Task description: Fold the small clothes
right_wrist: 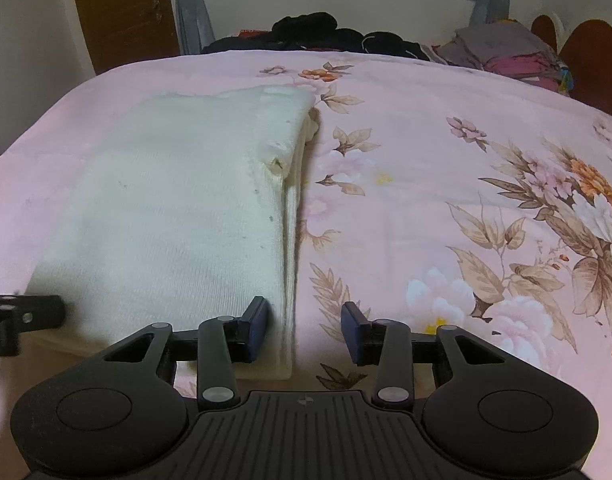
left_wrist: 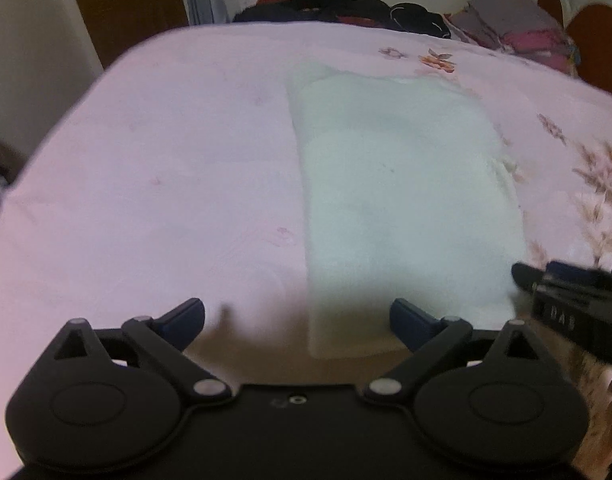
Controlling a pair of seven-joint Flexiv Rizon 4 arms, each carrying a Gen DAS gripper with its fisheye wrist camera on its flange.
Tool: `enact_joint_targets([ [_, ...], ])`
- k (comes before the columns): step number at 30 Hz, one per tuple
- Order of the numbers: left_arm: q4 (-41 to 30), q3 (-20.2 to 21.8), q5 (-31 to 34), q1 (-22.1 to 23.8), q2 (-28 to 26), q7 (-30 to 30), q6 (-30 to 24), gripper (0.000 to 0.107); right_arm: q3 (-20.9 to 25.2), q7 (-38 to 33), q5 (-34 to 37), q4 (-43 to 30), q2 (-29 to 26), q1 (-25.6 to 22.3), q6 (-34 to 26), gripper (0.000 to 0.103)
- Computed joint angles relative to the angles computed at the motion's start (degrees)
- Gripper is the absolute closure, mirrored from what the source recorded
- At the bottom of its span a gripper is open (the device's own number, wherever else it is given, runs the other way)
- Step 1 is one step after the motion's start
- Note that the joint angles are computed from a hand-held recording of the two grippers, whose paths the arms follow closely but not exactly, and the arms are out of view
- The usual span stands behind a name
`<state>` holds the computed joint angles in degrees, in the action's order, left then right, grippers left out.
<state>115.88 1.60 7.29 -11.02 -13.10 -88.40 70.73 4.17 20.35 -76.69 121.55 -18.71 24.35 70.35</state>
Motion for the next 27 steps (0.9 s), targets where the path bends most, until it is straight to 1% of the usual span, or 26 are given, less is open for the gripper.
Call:
enact_joint_targets([
  [2, 0.4, -0.3, 0.1, -0.2, 1.8, 1.2, -2.1, 0.008, 0.3, -1.4, 1.4, 0.0, 0.4, -0.1, -0.2, 0.063],
  [4, 1.5, -0.2, 0.5, -0.5, 4.5, 0.1, -3.0, 0.008, 0.3, 0.3, 0.1, 0.8, 2.1, 0.2, -0.8, 0.063],
  [5, 2.6, -0.2, 0.8, -0.4, 5.8, -0.6, -2.0, 0.008, 0.2, 2.6, -2.3, 1.5, 3.6, 0.2, -0.8, 0.063],
  [7, 5.1, -0.1, 1.4, -0.2, 9.1, -2.4, 0.4, 0.008, 0.9, 7.1, -8.1, 3.5, 6.9, -1.4, 1.3, 0.063],
  [10, 8.2, -0.6, 5.5, 0.2, 15.0, -7.9, 1.7, 0.008, 3.6, 9.7, -11.4, 7.2, 12.9, -3.7, 3.1, 0.063],
  [11, 9.4, -1.1, 5.4, 0.4, 17.0, -8.0, 1.6, 0.008, 4.5, 10.3, -11.7, 8.3, 14.8, -4.3, 3.7, 0.057],
  [12, 11.0, -1.4, 4.8, 0.4, 19.3, -7.5, 2.1, 0.008, 5.3, 11.8, -12.6, 9.7, 17.1, -4.9, 4.2, 0.047],
  [13, 12.1, -2.0, 5.3, 0.9, 21.1, -8.1, 2.5, 0.008, 6.2, 12.7, -12.8, 11.0, 19.3, -5.2, 4.1, 0.021],
  [14, 13.6, -2.9, 7.0, 1.8, 23.5, -10.0, 3.2, 0.008, 7.2, 13.1, -13.1, 12.4, 21.8, -5.4, 3.9, 0.013],
  [15, 14.7, -4.0, 8.8, 2.9, 25.7, -11.9, 3.4, 0.008, 8.2, 12.0, -12.3, 13.6, 24.2, -5.4, 3.3, 0.013],
  [16, 15.7, -5.2, 10.2, 4.0, 27.9, -13.5, 3.4, 0.008, 9.6, 9.6, -9.4, 14.9, 26.6, -5.0, 1.8, 0.013],
  [17, 16.9, -5.7, 10.3, 4.2, 30.3, -13.7, 3.0, 0.008, 11.0, 7.4, -6.4, 16.2, 29.1, -4.5, 0.3, 0.013],
  [18, 18.2, -6.0, 9.9, 4.2, 32.6, -13.5, 2.4, 0.008, 12.5, 5.7, -3.4, 17.3, 31.6, -3.9, -1.3, 0.013],
  [19, 18.8, -6.0, 8.8, 4.0, 33.8, -12.7, 1.9, 0.008, 13.8, 4.1, -0.5, 18.4, 34.1, -3.5, -2.6, 0.013],
  [20, 20.0, -5.5, 7.2, 3.0, 35.8, -11.6, 1.3, 0.008, 15.3, 2.5, 3.0, 19.4, 36.5, -2.9, -4.1, 0.013],
  [21, 20.3, -6.2, 6.4, 3.3, 36.6, -11.6, 0.7, 0.008, 16.8, 0.7, 6.8, 20.0, 38.8, -2.2, -5.8, 0.013],
  [22, 21.2, -6.8, 5.9, 3.4, 38.9, -11.9, -0.8, 0.008, 18.3, -0.6, 9.9, 20.5, 40.8, -1.6, -7.4, 0.013],
  [24, 22.6, -7.4, 5.0, 3.5, 42.1, -12.0, -2.5, 0.008, 21.6, -2.7, 15.6, 20.8, 44.7, -0.4, -11.7, 0.009],
  [25, 23.1, -7.7, 4.4, 3.4, 43.9, -12.1, -3.9, 0.008, 23.4, -3.5, 18.1, 20.6, 46.3, 0.1, -14.1, 0.000],
  [27, 24.0, -7.6, 3.1, 2.8, 46.8, -11.8, -5.6, 0.008, 26.3, -5.3, 22.0, 19.8, 48.9, 1.3, -18.3, 0.000],
])
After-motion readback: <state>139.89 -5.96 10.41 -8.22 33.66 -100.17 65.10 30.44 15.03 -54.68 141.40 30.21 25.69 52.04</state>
